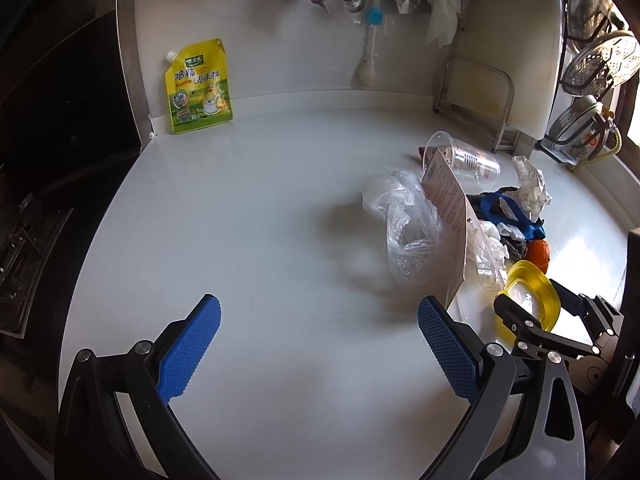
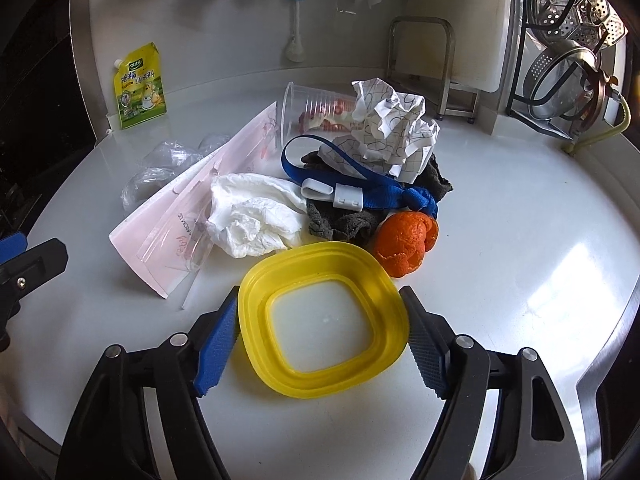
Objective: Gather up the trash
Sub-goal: 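Move the right tool to the yellow plastic lid and grasp its rim, then grasp the clear plastic bag with the left tool while the right tool carries the yellow lid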
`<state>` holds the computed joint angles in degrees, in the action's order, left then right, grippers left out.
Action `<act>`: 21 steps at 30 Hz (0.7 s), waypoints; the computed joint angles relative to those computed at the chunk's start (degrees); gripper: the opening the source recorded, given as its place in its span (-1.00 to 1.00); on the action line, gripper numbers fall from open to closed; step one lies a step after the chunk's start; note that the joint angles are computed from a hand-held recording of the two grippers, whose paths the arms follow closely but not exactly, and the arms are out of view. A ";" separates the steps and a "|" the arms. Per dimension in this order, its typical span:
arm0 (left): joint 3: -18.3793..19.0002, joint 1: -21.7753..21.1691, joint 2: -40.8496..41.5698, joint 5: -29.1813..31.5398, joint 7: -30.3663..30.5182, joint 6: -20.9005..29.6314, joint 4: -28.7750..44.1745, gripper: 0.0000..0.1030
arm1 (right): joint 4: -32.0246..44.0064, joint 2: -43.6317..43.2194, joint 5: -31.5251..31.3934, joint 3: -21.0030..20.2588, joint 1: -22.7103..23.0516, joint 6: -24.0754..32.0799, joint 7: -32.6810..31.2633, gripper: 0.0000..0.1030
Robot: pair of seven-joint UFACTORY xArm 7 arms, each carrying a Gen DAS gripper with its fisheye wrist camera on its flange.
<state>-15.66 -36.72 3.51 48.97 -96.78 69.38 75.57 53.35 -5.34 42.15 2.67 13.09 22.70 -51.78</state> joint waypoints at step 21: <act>6.57 2.25 10.25 -3.15 10.21 -4.05 15.12 0.88 | -4.03 -7.87 11.14 -6.87 -1.45 4.46 -7.02 0.41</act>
<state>-9.08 -34.47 13.77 45.82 -86.57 65.34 90.68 49.33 -13.20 53.28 -4.20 11.64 27.16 -58.80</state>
